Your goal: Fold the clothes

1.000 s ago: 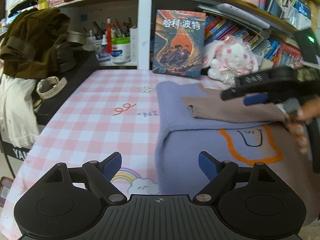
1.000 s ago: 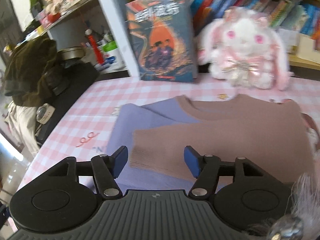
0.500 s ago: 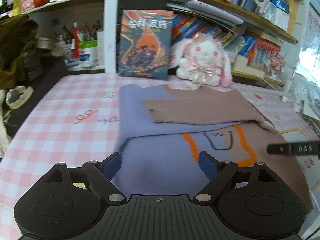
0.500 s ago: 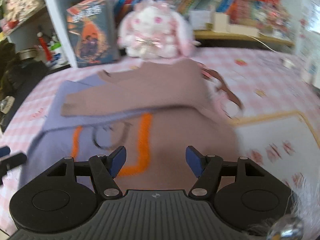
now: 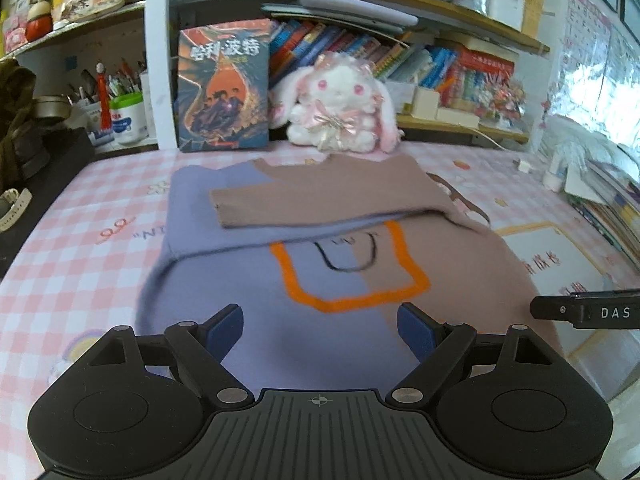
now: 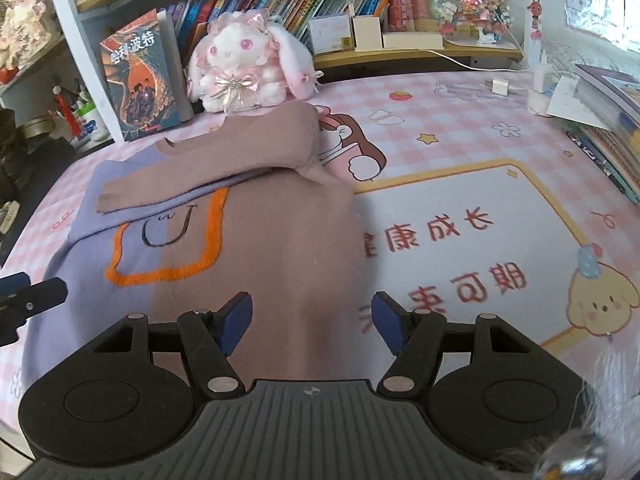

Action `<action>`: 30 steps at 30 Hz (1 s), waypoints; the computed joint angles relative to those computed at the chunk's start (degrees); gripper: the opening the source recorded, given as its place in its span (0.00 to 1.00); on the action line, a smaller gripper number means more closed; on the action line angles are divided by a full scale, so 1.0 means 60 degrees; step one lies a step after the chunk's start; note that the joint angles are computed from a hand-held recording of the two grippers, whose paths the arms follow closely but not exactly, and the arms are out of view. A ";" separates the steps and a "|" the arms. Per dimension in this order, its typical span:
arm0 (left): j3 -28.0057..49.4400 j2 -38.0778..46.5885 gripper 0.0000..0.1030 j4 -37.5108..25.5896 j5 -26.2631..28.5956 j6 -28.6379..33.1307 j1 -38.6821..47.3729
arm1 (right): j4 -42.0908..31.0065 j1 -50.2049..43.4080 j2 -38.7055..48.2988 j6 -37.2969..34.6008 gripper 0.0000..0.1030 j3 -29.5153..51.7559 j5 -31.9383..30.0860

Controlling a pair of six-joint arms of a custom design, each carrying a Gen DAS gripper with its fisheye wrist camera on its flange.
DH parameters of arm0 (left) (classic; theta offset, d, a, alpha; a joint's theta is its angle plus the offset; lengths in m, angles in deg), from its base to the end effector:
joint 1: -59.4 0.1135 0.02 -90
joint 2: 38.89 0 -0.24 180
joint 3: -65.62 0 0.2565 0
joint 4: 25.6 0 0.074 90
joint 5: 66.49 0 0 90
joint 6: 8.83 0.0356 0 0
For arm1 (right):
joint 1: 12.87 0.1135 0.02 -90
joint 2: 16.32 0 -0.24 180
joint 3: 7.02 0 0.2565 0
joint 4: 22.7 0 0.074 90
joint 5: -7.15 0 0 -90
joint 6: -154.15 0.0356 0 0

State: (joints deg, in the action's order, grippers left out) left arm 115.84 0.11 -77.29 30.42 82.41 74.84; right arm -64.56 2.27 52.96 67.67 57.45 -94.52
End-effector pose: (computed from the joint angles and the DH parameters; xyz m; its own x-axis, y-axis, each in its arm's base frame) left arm 0.1633 0.0407 0.2435 -0.6293 -0.1515 -0.7623 -0.1625 0.9848 -0.0616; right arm 0.2543 0.0763 0.2373 -0.7248 -0.1338 -0.6759 -0.3459 0.9190 0.1890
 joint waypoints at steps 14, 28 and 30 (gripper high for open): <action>-0.0293 -0.2350 0.84 -0.2917 -0.3765 -0.3165 -0.4821 | -0.1697 -0.2152 -0.2488 -0.1636 0.63 -0.1515 -0.1809; -0.0400 -0.3321 0.84 -0.4350 -0.4574 -0.4733 -0.5520 | -0.2918 -0.3133 -0.3918 -0.2310 0.63 -0.2088 -0.2245; -0.0412 -0.3414 0.84 -0.4290 -0.4147 -0.4272 -0.4673 | -0.2746 -0.2993 -0.3840 -0.2090 0.64 -0.2056 -0.2164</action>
